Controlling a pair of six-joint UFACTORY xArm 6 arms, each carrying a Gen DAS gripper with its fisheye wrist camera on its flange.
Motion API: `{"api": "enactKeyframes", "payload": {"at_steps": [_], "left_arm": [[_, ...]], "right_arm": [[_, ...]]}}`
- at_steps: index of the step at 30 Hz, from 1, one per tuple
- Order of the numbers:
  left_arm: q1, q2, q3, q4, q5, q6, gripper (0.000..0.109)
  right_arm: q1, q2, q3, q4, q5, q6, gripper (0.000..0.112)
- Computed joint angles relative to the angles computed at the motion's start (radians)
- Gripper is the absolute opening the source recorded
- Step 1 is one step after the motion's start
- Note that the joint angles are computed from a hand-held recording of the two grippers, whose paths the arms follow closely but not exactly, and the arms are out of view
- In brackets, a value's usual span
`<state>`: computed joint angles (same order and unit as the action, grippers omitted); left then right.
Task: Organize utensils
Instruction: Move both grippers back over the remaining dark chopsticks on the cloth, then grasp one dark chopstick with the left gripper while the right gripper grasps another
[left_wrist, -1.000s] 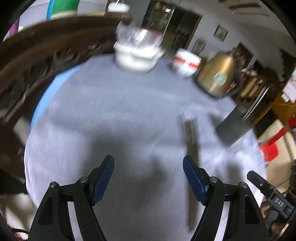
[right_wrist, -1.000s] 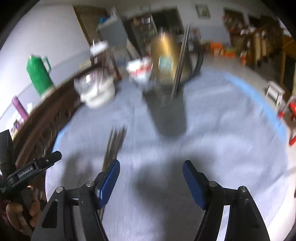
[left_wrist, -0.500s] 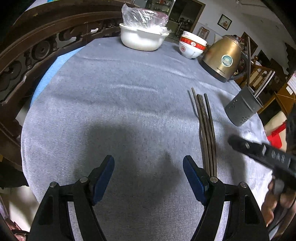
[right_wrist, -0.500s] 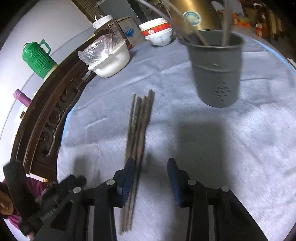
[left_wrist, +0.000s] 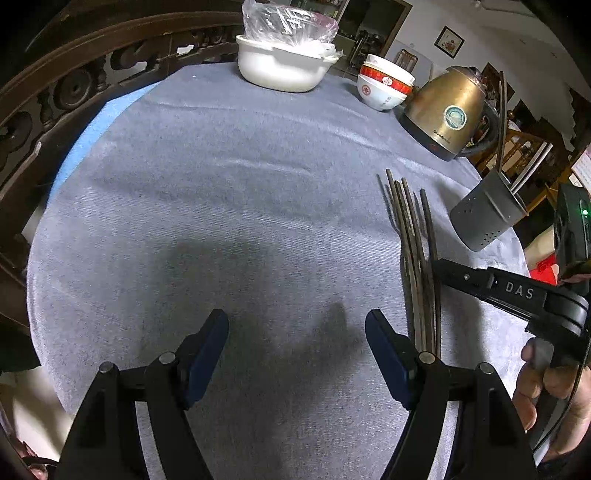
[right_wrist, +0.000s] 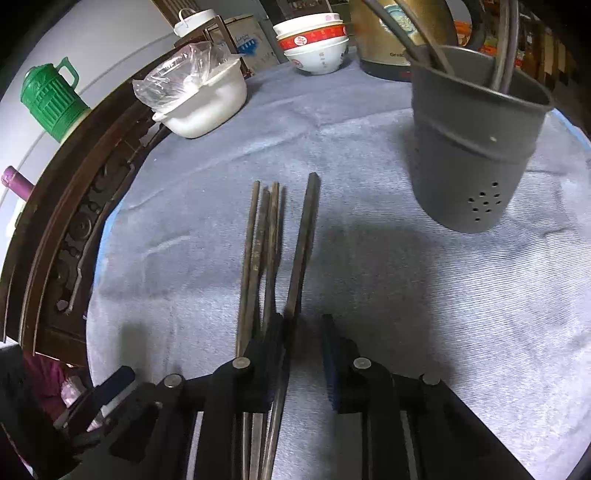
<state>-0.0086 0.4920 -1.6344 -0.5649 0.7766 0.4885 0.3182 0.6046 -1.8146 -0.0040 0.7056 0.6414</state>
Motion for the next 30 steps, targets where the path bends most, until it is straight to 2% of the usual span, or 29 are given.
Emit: {"api": "enactKeyframes", "payload": {"at_steps": [3, 6, 8, 10, 12, 16, 21, 22, 23, 27, 30], "left_arm": [[-0.014, 0.028, -0.055, 0.015, 0.037, -0.022, 0.077], [-0.027, 0.051, -0.107, 0.009, 0.062, -0.022, 0.077], [-0.038, 0.065, -0.137, 0.024, 0.065, -0.035, 0.077], [-0.046, 0.085, -0.175, 0.035, 0.086, -0.053, 0.077], [-0.054, 0.109, -0.217, 0.046, 0.113, -0.074, 0.077], [-0.085, 0.16, -0.302, 0.082, 0.162, -0.101, 0.077], [-0.127, 0.245, -0.428, 0.233, 0.228, -0.18, 0.076], [-0.133, 0.263, -0.455, 0.262, 0.247, -0.198, 0.073], [-0.138, 0.259, -0.445, 0.276, 0.228, -0.201, 0.072], [-0.136, 0.271, -0.474, 0.284, 0.256, -0.219, 0.07], [-0.133, 0.25, -0.436, 0.295, 0.23, -0.215, 0.07]], "right_arm": [[-0.006, 0.021, -0.03, 0.047, 0.014, -0.049, 0.022], [-0.002, 0.047, -0.069, 0.029, 0.029, -0.052, 0.023], [-0.003, 0.047, -0.072, 0.018, 0.039, -0.041, 0.017], [-0.007, 0.025, -0.037, 0.027, 0.034, -0.054, 0.01], [-0.014, -0.008, 0.01, 0.027, 0.024, -0.062, 0.008], [-0.025, -0.071, 0.115, 0.074, -0.028, -0.099, 0.008], [-0.033, -0.112, 0.195, 0.14, -0.091, -0.147, 0.009], [-0.034, -0.116, 0.202, 0.153, -0.099, -0.156, 0.009], [-0.034, -0.12, 0.21, 0.158, -0.106, -0.16, 0.009], [-0.036, -0.129, 0.232, 0.191, -0.131, -0.186, 0.009], [-0.036, -0.132, 0.238, 0.204, -0.139, -0.196, 0.008]]}}
